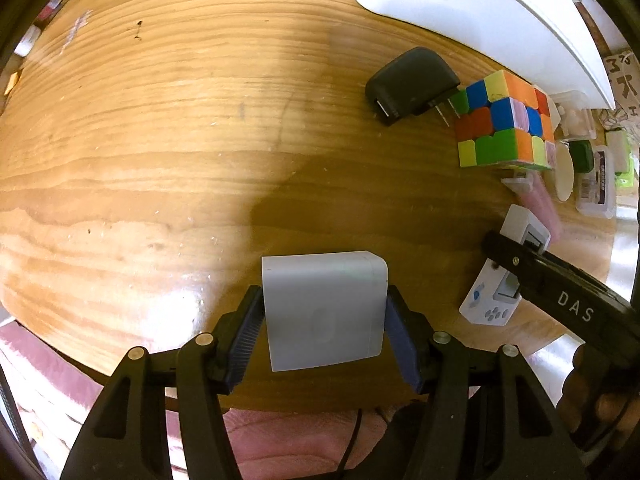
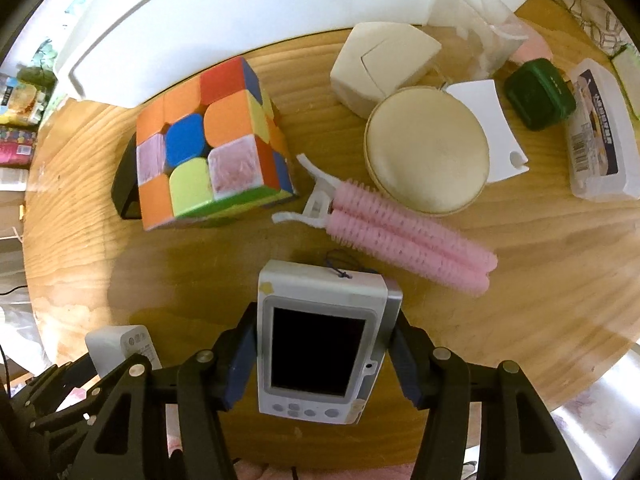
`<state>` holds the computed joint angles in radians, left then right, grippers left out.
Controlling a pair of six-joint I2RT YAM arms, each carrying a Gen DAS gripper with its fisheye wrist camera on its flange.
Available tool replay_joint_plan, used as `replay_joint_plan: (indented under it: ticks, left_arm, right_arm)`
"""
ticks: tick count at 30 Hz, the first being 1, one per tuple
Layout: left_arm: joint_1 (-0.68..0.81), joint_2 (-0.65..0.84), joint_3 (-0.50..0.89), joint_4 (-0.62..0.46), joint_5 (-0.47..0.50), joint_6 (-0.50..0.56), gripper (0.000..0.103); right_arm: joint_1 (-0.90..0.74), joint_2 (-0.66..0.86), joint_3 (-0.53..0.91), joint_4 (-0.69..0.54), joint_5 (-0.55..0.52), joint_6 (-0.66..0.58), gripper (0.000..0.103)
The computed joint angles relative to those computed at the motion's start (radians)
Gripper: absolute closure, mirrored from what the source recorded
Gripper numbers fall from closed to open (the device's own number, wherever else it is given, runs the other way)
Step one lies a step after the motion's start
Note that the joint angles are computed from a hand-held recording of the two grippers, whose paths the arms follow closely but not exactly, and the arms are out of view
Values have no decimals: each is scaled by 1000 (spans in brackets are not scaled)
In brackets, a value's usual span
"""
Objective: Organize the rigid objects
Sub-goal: 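Lift the white block with left tool while right tool carries the device over the bin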
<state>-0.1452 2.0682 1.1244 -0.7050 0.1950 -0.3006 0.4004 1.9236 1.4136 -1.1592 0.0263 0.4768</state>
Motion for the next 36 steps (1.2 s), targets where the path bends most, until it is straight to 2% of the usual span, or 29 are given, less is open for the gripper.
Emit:
replay_joint_plan:
  ticks: [18,23,32,36]
  left_arm:
    - [-102,-264,-178,9,-69,-234,40]
    - [-147,-345,-210,-2,-94,-317,40]
    - [-226,-435,-207,-32,-163,-431,40]
    - [-259,-443,-151,-66,-209,-463,40]
  right_arm:
    - [-79,-227,-86,-5,8,-273,45]
    - [-143,-266,-35,-41,5,-388,45]
    - [-242,-346,-41,-5,-27,-552,45]
    - [-269,-375,-30,14,-46,-599,45]
